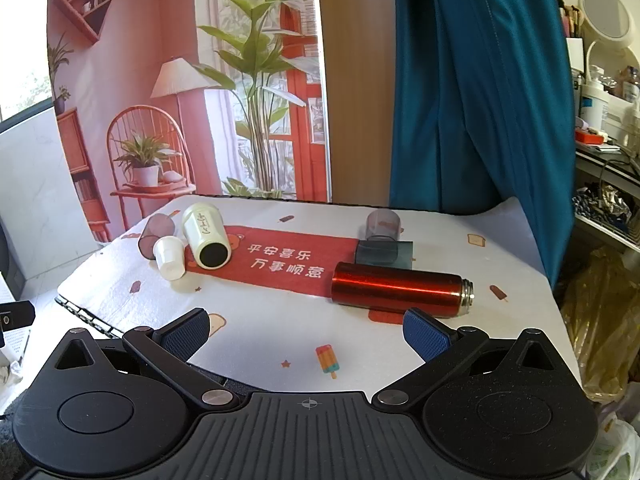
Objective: Flip cup upright
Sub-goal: 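Move the left tool toward the white paper cup lying on its side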
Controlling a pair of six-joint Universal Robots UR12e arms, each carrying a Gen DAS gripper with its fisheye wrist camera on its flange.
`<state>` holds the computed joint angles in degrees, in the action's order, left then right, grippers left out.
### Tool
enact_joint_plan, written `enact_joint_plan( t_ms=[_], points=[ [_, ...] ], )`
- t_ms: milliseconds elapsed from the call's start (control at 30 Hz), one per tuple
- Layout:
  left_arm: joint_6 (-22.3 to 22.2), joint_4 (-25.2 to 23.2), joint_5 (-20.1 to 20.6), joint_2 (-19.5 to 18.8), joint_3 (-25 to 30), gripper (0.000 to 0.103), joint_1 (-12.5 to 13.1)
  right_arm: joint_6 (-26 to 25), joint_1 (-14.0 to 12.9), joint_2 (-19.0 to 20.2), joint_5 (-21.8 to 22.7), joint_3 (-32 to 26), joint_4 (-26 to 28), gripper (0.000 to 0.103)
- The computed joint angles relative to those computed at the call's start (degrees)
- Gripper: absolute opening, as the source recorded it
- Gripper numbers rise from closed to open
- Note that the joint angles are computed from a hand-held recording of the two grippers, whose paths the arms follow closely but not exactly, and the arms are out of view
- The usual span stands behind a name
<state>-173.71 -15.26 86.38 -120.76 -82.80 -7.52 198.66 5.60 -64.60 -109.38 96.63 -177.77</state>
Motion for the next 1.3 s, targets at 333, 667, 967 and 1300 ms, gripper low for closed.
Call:
enact_joint_plan(
  t_ms=[333,667,967,1300],
  points=[
    [-0.02,0.05,-0.08,0.03,-0.08,0.103,0.03,-0.06,0.06,0.03,-0.17,-0.02,0.02,0.103],
    [0.00,-0.78,-0.30,-0.30,0.41,0.103,-0.01,1.20,-0.35,-0.49,1.77,-0.16,3.53,0.103],
    [0.12,-0.21,-0.68,-2.05,2.68,0.103,0.05,-2.29,-0.76,0.27,2.23,-2.54,7.14,0.103],
    [-0.11,-2.07,2.03,-8.21,11.55,0.103,-0.86,-7.00,-2.32,5.03,5.06,-7.91,4.94,0.103]
  ],
)
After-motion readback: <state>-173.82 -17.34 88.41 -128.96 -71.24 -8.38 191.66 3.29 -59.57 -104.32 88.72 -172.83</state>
